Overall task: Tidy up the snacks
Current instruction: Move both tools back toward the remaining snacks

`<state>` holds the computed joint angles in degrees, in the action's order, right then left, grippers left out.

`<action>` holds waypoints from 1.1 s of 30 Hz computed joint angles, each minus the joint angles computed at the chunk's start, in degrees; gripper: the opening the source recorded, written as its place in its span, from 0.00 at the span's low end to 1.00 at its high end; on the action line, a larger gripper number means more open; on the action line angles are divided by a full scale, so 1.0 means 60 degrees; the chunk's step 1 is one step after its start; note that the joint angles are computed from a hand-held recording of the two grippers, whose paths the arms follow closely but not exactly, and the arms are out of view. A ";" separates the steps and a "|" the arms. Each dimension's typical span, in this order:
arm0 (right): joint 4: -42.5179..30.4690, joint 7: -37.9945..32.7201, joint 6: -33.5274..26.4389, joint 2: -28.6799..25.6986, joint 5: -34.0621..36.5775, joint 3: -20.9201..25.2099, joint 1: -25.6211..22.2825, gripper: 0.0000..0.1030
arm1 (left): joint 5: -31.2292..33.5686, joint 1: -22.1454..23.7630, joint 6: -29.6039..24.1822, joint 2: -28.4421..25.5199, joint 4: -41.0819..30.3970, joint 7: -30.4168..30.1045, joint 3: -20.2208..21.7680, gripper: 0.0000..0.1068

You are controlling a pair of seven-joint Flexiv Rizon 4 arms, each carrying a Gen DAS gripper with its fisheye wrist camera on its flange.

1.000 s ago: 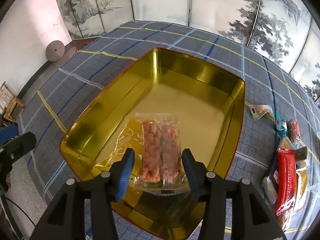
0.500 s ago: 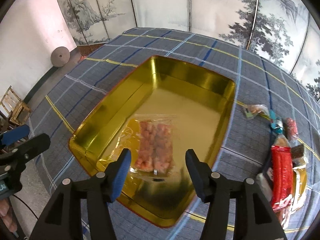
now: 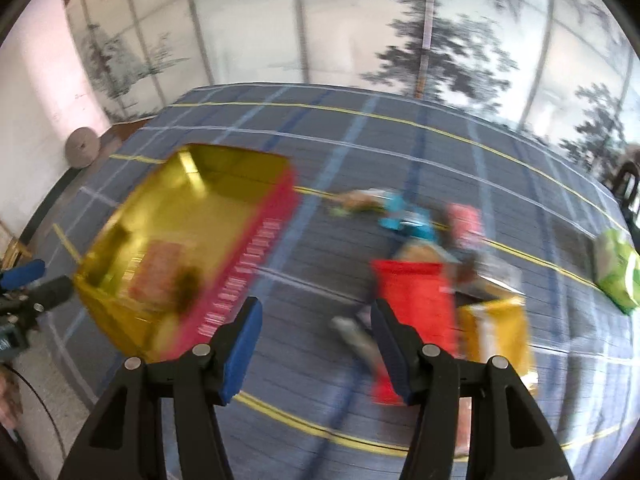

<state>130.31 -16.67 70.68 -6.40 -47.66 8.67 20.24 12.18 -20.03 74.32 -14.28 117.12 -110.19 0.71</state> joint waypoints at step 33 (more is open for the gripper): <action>0.2148 -0.1064 0.2040 0.0116 -0.0448 -0.1325 -0.2002 0.64 | 0.0237 -0.1829 -0.1874 -0.1944 -0.2855 0.0224 -0.0422 0.74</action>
